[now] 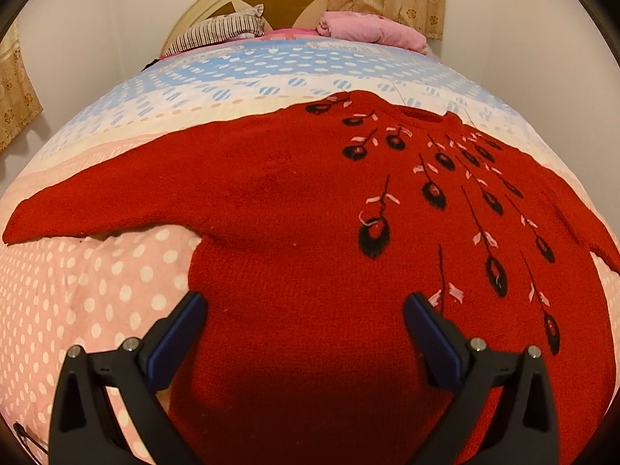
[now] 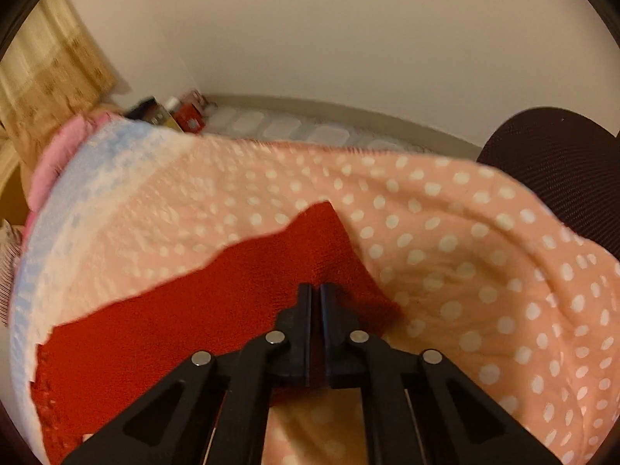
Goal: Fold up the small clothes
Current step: 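Grasp the sweater sleeve cuff with the right gripper and lift it, then fold the held sleeve across the sweater body with the right gripper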
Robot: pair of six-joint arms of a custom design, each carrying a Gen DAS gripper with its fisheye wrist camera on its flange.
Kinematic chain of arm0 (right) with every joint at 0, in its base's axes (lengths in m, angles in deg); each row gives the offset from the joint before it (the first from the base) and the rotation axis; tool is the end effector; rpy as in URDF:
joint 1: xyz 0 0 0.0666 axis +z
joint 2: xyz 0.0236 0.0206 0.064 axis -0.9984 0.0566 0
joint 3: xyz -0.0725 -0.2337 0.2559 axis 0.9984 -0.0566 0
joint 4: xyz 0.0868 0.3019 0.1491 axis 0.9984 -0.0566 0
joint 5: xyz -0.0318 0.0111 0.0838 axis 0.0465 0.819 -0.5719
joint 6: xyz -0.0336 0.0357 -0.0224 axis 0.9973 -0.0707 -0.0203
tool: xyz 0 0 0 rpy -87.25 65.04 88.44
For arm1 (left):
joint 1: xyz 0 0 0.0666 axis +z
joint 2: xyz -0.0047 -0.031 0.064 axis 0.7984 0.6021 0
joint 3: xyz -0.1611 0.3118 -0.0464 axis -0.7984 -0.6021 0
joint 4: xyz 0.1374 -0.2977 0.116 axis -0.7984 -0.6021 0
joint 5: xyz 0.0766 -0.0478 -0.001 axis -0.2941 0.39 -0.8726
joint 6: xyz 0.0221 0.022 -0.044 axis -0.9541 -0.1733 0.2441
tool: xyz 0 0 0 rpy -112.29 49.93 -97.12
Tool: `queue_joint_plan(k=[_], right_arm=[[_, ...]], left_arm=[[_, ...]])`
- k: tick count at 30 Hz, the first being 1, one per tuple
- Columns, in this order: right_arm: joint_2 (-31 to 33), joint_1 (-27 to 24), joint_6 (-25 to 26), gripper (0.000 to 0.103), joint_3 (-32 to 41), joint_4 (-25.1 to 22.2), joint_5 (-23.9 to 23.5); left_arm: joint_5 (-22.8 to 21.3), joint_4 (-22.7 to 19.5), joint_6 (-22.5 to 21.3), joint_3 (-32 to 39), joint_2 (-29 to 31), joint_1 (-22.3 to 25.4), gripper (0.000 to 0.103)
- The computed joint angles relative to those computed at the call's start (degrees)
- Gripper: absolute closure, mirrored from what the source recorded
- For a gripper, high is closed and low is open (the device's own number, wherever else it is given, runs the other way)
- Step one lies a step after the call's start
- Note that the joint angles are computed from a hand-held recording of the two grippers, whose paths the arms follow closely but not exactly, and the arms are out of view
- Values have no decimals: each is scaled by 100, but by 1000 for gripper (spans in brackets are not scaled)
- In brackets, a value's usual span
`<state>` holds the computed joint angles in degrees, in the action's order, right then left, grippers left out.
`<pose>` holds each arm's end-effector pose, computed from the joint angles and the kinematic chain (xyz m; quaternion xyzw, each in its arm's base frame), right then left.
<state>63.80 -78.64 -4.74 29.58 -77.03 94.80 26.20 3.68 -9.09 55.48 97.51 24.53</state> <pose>0.5398 0.0726 0.3167 0.2367 0.9256 0.0584 0.2896 0.3400 -0.1621 0.2554 -0.2679 0.9013 0.0901 0.3284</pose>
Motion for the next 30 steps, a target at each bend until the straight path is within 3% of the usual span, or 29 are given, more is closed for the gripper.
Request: queue_joint_plan(k=[3, 9, 15, 22, 30], right_arm=[[-369, 134, 88, 100, -118, 269, 93], [-766, 617, 392, 100, 138, 242, 127], [-768, 1559, 527, 100, 654, 50, 270], [27, 2796, 742, 100, 1873, -97, 308], [1804, 3947, 958, 100, 4159, -727, 259]], left_arm=[[12, 38, -12, -14, -9, 5, 0], [63, 199, -42, -137, -132, 8, 0], [234, 257, -226, -200, -311, 32, 0], [297, 182, -244, -530, -950, 280, 0], [-583, -124, -321, -1017, -1826, 677, 0]])
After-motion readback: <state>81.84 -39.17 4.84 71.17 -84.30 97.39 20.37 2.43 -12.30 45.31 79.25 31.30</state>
